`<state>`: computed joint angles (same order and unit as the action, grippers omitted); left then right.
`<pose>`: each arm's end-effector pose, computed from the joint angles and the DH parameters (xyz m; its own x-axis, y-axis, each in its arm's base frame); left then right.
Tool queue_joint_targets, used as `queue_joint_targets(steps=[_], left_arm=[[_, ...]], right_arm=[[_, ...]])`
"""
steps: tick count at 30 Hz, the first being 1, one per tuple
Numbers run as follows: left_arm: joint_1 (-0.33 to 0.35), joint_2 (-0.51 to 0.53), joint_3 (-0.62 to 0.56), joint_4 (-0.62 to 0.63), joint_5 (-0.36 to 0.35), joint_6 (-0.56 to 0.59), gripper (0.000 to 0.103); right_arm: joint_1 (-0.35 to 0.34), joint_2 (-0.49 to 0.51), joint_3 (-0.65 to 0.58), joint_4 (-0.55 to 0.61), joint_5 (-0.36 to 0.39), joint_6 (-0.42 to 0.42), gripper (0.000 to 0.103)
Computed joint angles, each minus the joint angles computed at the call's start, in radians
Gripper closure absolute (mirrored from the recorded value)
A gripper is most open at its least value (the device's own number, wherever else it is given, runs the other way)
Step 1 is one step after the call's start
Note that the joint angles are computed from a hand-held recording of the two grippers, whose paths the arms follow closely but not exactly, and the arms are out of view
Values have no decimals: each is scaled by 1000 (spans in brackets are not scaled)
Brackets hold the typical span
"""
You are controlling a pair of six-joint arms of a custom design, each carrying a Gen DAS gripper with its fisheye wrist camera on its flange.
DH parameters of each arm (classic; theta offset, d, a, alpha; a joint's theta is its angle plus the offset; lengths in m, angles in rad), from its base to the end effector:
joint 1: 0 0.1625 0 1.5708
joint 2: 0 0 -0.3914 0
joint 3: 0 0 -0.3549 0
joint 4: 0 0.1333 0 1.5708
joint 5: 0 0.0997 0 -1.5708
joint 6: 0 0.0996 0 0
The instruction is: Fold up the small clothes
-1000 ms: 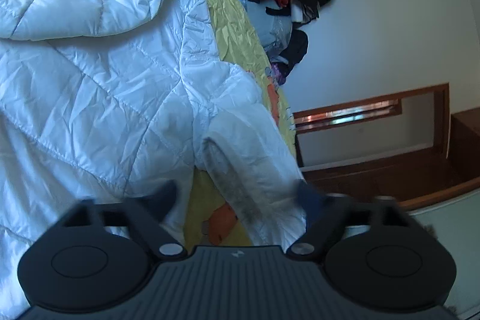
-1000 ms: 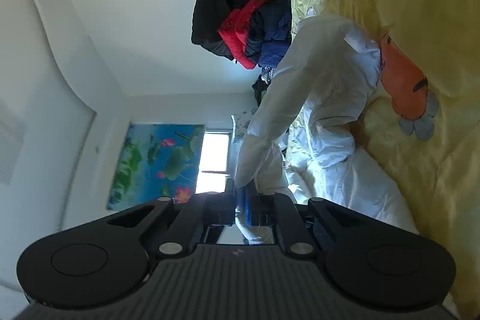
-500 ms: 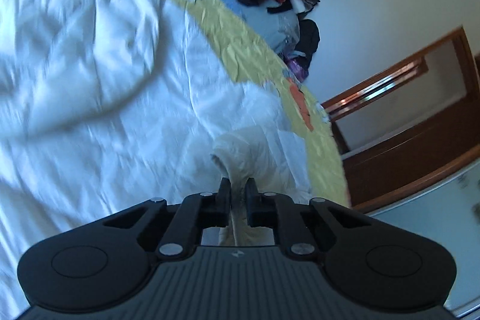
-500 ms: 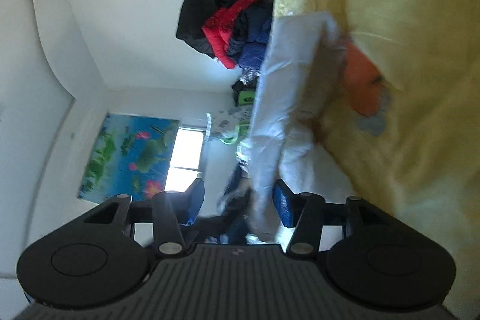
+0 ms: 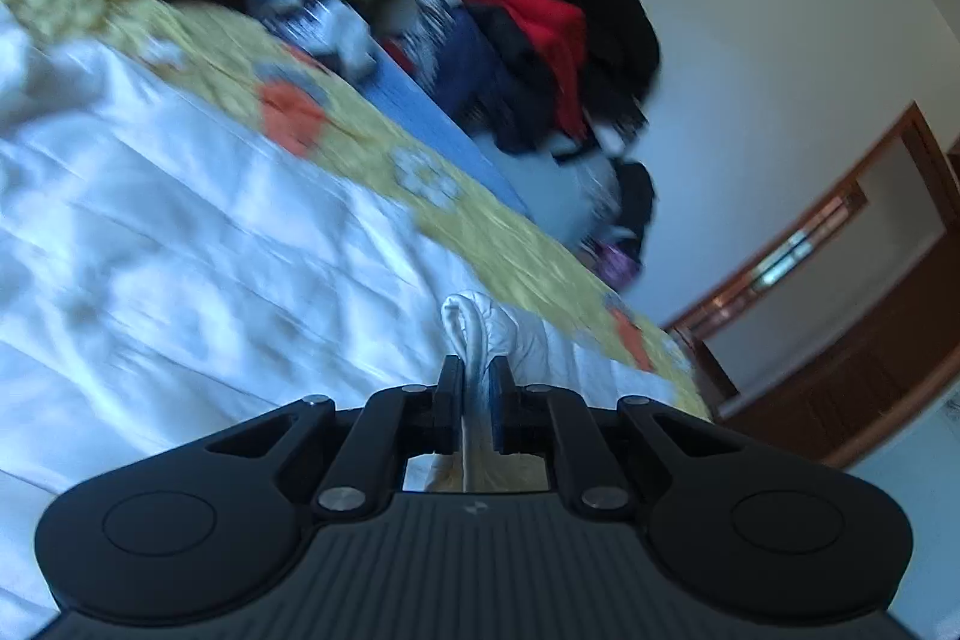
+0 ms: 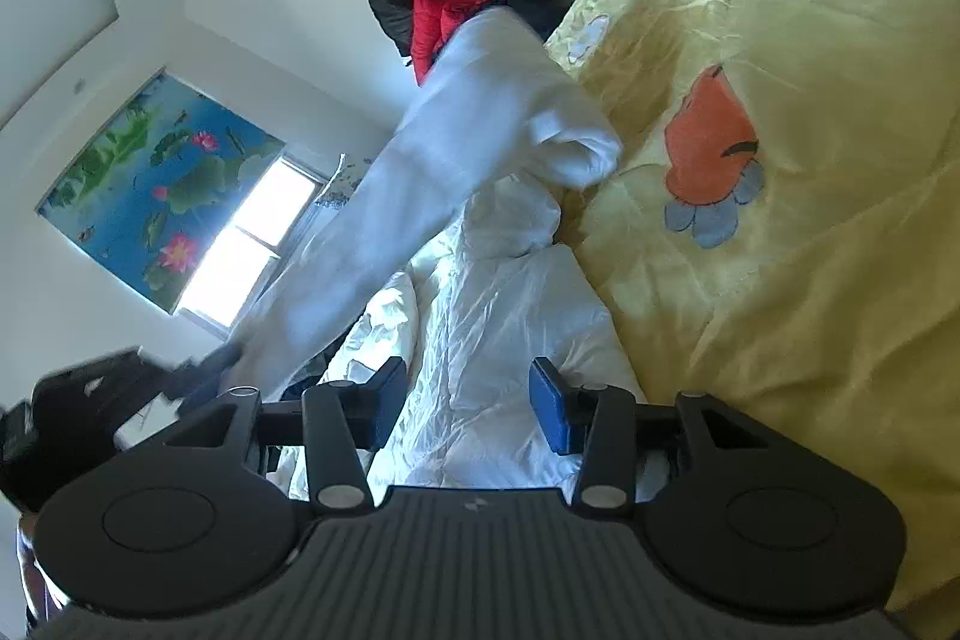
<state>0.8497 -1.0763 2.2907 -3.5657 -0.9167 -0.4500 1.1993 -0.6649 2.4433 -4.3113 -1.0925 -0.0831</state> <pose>-0.1422 -0.4555 0.1884 -0.9953 -0.0499 -0.0832 0.0402 0.5686 -0.8216 0.0346 -0.4046 0.0879 -0.9782 -0.0737 -0.1942 0.1268 0.5285 -0.8394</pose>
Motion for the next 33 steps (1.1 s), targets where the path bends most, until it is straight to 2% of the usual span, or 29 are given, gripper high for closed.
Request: queue_joint_targets(steps=[4,10,11,13,18,21,23,24,26,27,28,30,33], left_arm=[[40,-63,-2,36,76,2,94],[103,-141,-8,87,88,-22,94],[112,-149,-6,110,66,-32,94],[142,-163,3,146,-28,-55,94],[187,-128,5,178,-179,-85,93],[205,-105,-16,211,-202,-116,92],[229,-95,-34,236,-249,-125,90],[240,-93,-45,256,-271,-131,88],[236,-85,-43,238,-250,-129,83],[232,-80,-37,214,-237,-115,73],[226,-79,-36,209,-220,-108,56],[216,-78,-33,199,-180,-98,33],[228,-88,-43,241,-184,-80,33]], right_arm=[[-5,-1,8,-5,4,-10,51],[10,16,4,-22,-8,-6,51],[10,15,4,-19,-6,-10,51],[11,16,5,-19,-4,-7,51],[8,19,4,-23,9,3,51],[0,15,8,-16,22,0,51],[-2,16,9,-17,27,1,51],[-5,16,9,-16,32,3,51],[-10,16,9,-14,44,6,51],[-11,16,9,-13,47,6,51],[-12,16,9,-11,49,6,51],[-12,15,9,-10,51,7,51],[-15,21,8,-14,56,9,51]])
